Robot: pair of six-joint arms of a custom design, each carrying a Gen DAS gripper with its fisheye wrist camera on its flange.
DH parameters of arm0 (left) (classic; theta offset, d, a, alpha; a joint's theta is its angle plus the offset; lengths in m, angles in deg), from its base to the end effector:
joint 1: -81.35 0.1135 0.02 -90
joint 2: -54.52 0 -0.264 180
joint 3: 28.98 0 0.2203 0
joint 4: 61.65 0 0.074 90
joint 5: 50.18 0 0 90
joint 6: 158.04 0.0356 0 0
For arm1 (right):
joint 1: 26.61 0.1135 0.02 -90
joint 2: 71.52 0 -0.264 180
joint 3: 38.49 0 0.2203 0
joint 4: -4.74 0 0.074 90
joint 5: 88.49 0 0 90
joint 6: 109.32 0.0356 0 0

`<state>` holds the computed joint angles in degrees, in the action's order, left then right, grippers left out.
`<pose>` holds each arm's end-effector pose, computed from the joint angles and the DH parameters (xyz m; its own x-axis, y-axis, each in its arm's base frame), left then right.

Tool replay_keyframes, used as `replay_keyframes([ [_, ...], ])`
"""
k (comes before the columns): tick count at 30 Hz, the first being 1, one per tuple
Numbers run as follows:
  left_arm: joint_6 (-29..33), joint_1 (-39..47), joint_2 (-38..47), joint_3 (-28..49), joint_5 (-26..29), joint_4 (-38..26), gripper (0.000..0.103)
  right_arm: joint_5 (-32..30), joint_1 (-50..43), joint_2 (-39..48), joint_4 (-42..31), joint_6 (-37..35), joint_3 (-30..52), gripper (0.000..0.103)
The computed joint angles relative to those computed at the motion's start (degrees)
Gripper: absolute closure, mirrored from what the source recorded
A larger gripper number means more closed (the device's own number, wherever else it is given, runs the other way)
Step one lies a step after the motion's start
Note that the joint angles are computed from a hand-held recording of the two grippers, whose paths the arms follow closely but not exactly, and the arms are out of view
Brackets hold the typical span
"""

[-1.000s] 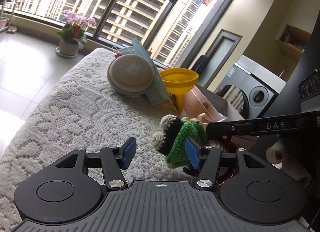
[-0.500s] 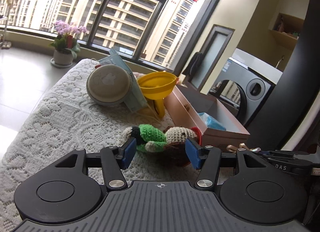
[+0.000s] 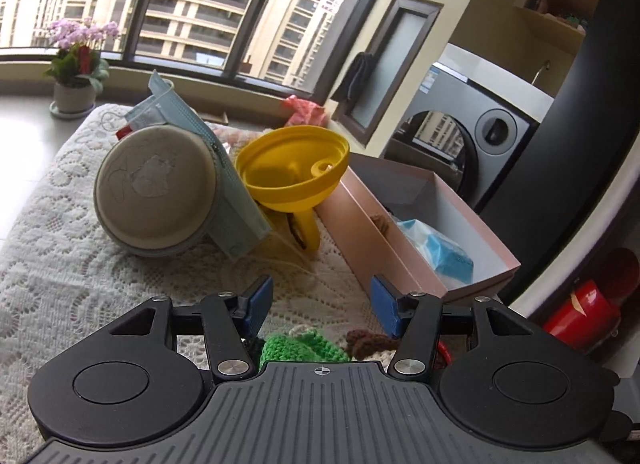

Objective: Organize soft objects
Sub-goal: 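Lift the crochet doll with the left tool while the right tool grasps the ribbon bow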

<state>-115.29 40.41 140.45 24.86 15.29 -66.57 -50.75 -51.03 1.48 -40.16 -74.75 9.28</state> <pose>0.2158 -0.1676 0.1958 -0.5625 -0.3964 -0.7256 -0.0992 0.9036 -0.4167 0.1707 -0.0466 0.1820 -0.4927 -0.3298 -0.8053 -0.7004 0.6994 0.1421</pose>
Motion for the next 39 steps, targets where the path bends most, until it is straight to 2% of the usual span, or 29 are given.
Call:
replay_keyframes([
  [1,-0.1,2.0,1.1,-0.6,3.7,1.8,0.045,-0.9,-0.8,0.5,-0.4,-0.4,0.3,0.028],
  [3,-1.2,4.9,2.6,-2.2,9.5,4.9,0.048,-1.1,-1.2,1.6,-0.9,-0.6,0.8,0.026],
  [5,-2.7,6.0,1.7,-6.0,11.2,9.6,0.052,-1.4,-1.1,1.5,-0.9,0.1,0.7,0.026],
  [7,-3.9,6.1,-1.1,-9.2,12.3,11.2,0.053,-1.5,-1.1,1.8,-1.2,0.0,1.0,0.026],
  [9,-4.7,5.0,-4.8,-12.1,12.4,11.5,0.053,-1.2,-0.5,1.7,-1.4,0.4,1.1,0.026],
  [12,-6.2,0.3,-11.6,-15.5,9.5,8.7,0.053,-0.9,-0.3,1.9,-1.2,0.3,1.0,0.025],
  [15,-7.2,-6.8,-17.3,-15.9,3.6,2.3,0.053,-1.0,-0.4,1.8,-1.2,0.0,0.8,0.024],
  [19,-1.6,-16.4,-16.7,-8.0,-8.1,-11.8,0.052,-0.9,-0.3,1.3,-1.5,0.1,0.7,0.024],
  [22,3.6,-22.3,-10.0,2.0,-17.3,-24.7,0.052,-0.6,-0.2,1.1,-1.3,0.3,0.5,0.023],
  [25,7.5,-22.6,-2.6,9.8,-20.3,-31.7,0.052,-0.4,-0.1,0.4,-1.4,0.5,0.3,0.023],
  [28,11.8,-19.0,1.3,12.3,-15.8,-30.0,0.051,-0.3,0.1,0.1,-1.3,0.7,0.2,0.023],
  [31,15.7,-15.7,6.1,14.7,-13.1,-28.8,0.043,-0.2,0.2,0.2,-1.6,0.7,0.4,0.021],
  [32,15.9,-14.9,7.5,15.5,-12.2,-28.5,0.041,-0.2,0.3,0.2,-1.6,0.7,0.4,0.02],
  [35,16.2,-13.2,10.9,17.7,-10.4,-28.3,0.026,0.0,0.6,0.1,-2.1,0.4,0.5,0.016],
  [37,15.9,-12.5,12.6,19.5,-11.2,-29.4,0.026,0.3,1.0,0.0,-2.1,0.4,0.5,0.016],
  [39,13.6,-10.9,11.8,18.3,-10.0,-27.6,0.027,0.1,0.8,-0.1,-2.2,0.3,0.5,0.016],
])
